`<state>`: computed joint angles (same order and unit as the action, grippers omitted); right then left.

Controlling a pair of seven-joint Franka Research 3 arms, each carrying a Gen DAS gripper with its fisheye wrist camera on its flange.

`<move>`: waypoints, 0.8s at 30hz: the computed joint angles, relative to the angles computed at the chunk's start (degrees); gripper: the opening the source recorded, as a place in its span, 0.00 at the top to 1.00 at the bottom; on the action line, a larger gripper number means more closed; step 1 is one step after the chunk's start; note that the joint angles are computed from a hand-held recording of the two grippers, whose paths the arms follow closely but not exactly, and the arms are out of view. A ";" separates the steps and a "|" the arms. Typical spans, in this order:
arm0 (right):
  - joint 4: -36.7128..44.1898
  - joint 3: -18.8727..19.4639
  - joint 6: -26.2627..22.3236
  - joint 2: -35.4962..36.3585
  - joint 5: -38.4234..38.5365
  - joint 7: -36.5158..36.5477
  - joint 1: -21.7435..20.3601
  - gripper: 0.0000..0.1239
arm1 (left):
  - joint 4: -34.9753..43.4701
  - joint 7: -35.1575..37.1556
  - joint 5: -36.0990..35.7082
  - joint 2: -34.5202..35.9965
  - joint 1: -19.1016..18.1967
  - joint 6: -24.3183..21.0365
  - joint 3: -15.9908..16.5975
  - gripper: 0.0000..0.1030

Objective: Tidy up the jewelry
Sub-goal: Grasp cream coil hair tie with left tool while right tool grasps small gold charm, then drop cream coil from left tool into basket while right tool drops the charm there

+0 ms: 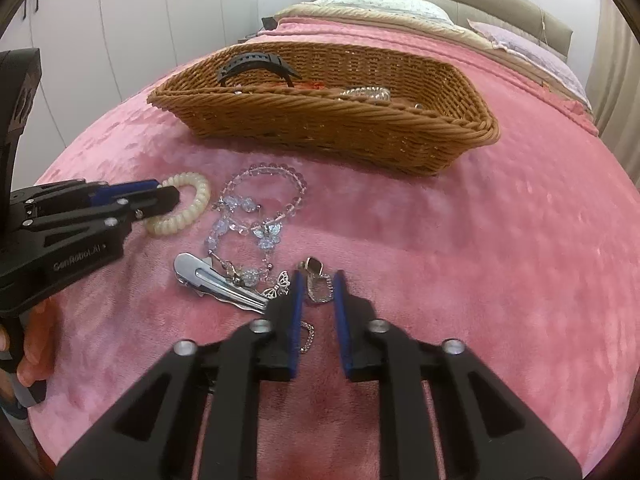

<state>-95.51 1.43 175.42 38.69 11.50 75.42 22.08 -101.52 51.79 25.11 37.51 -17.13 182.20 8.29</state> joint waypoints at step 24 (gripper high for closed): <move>-4.26 14.95 16.49 -5.62 2.10 -4.80 -13.00 0.99 | -7.65 13.14 -14.98 -7.00 -3.45 19.20 3.31 0.91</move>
<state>-99.77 16.38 191.91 33.07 13.60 70.62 9.07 -109.17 64.93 10.13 30.51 -20.58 201.40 11.60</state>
